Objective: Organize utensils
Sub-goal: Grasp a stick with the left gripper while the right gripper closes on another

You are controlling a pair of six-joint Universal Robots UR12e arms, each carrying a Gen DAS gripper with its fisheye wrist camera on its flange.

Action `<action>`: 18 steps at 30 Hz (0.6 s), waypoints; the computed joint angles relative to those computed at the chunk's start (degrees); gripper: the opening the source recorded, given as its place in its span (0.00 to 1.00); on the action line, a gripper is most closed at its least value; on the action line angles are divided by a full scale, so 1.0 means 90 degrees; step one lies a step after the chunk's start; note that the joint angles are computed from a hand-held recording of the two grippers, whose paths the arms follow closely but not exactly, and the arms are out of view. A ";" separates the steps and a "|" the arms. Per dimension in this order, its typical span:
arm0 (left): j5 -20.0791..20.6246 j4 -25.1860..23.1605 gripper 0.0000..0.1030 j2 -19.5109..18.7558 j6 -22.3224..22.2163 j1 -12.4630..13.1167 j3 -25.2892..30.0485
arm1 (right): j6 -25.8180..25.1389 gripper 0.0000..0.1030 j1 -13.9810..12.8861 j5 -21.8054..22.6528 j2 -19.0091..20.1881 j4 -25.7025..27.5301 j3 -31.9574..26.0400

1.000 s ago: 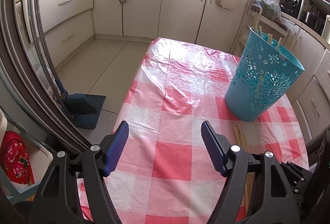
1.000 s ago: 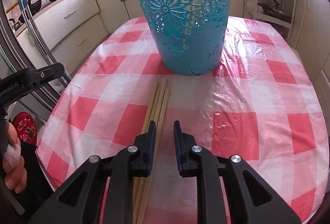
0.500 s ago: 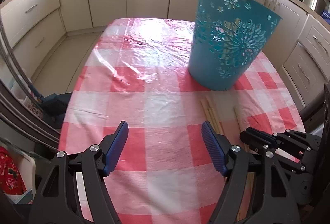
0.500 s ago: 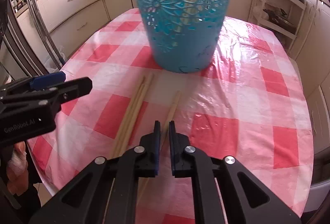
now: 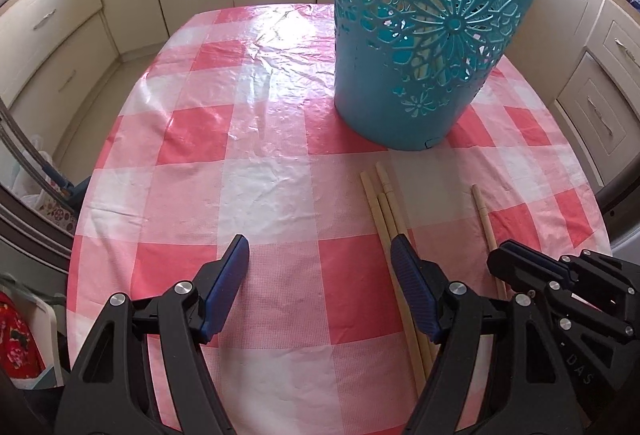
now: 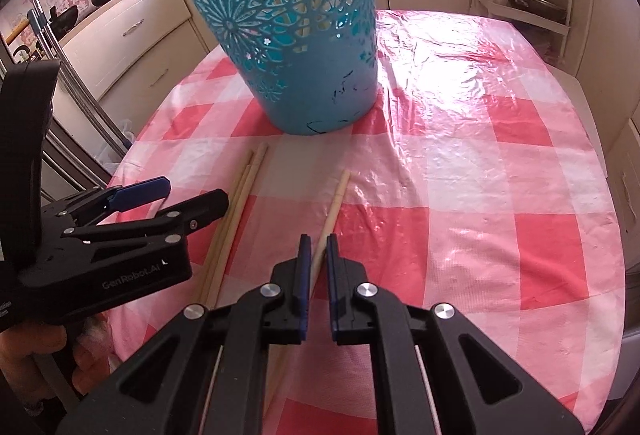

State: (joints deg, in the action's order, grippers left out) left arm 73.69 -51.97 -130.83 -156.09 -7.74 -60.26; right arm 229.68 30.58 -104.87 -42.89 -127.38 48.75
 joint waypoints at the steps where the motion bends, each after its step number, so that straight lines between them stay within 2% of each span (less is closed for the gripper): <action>1: 0.0056 0.0057 0.68 0.0024 -0.0046 -0.0008 -0.0042 | -0.0004 0.08 -0.0002 0.0014 -0.0010 -0.0018 0.0019; 4: 0.0185 0.0069 0.68 0.0043 -0.0178 -0.0027 -0.0057 | -0.0013 0.08 -0.0007 0.0030 -0.0025 -0.0049 0.0049; 7: 0.0410 0.0118 0.68 0.0035 -0.0049 -0.0078 -0.0061 | -0.0039 0.09 -0.0002 0.0009 -0.0004 -0.0041 0.0016; 13: 0.0154 -0.0025 0.67 0.0082 -0.0431 -0.0016 -0.0063 | -0.0015 0.09 -0.0008 0.0046 -0.0010 -0.0120 0.0048; 18: 0.0156 -0.0041 0.68 0.0110 -0.0244 -0.0048 -0.0116 | -0.0022 0.09 -0.0006 0.0033 0.0005 -0.0115 0.0025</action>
